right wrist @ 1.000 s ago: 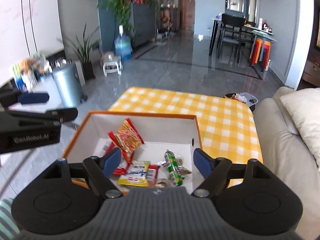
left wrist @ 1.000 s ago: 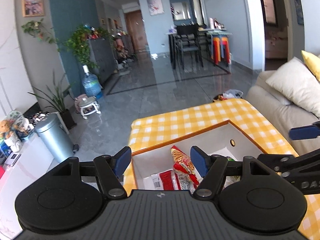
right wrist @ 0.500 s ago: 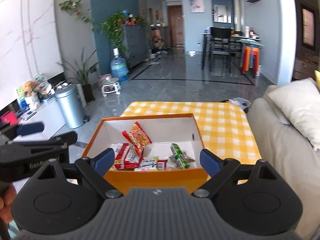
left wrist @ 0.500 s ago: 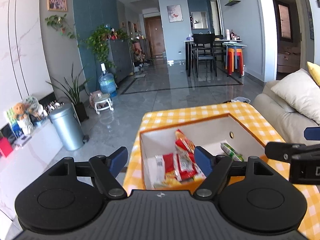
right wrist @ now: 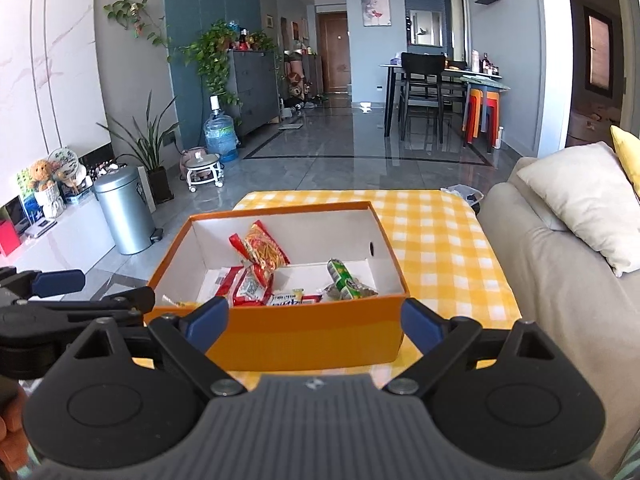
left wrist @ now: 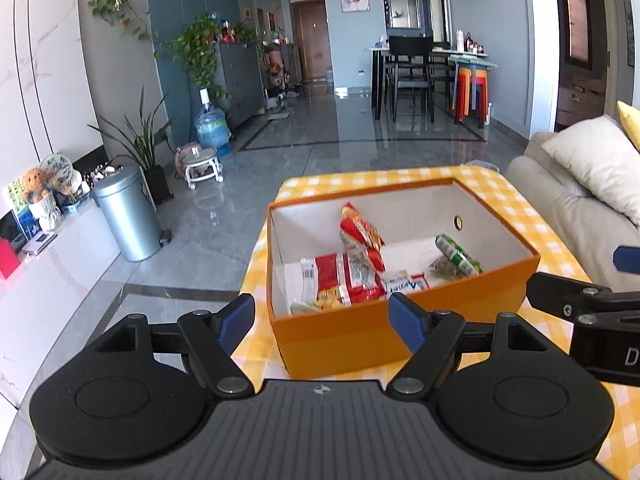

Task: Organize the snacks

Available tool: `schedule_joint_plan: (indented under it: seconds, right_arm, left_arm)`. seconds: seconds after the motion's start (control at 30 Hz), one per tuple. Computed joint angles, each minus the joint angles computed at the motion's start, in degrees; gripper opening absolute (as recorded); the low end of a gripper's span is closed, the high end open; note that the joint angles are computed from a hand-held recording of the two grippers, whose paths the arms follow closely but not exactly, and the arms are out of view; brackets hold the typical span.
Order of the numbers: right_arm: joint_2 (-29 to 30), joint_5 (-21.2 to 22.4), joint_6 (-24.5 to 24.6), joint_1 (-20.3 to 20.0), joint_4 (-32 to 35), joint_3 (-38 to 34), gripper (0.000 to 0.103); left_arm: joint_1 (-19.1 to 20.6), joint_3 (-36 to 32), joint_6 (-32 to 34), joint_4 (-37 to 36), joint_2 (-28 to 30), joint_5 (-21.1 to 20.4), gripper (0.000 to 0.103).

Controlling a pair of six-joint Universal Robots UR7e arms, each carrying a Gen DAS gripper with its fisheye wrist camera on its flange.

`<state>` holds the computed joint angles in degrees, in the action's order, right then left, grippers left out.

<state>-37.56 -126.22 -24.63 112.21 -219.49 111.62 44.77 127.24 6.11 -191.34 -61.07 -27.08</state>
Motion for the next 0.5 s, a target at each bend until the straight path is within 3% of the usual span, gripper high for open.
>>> schedule_joint_plan:
  seconds: [0.17, 0.5]
  right_arm:
    - [1.4, -0.85, -3.45, 0.12, -2.47, -0.36, 0.093]
    - [1.13, -0.68, -2.48, -0.28, -1.91, -0.26, 0.093]
  left_arm:
    - [0.12, 0.86, -1.34, 1.83, -0.31, 0.62, 0.089]
    - [0.07, 0.47, -1.65, 3.26, -0.43, 0.23, 0.089]
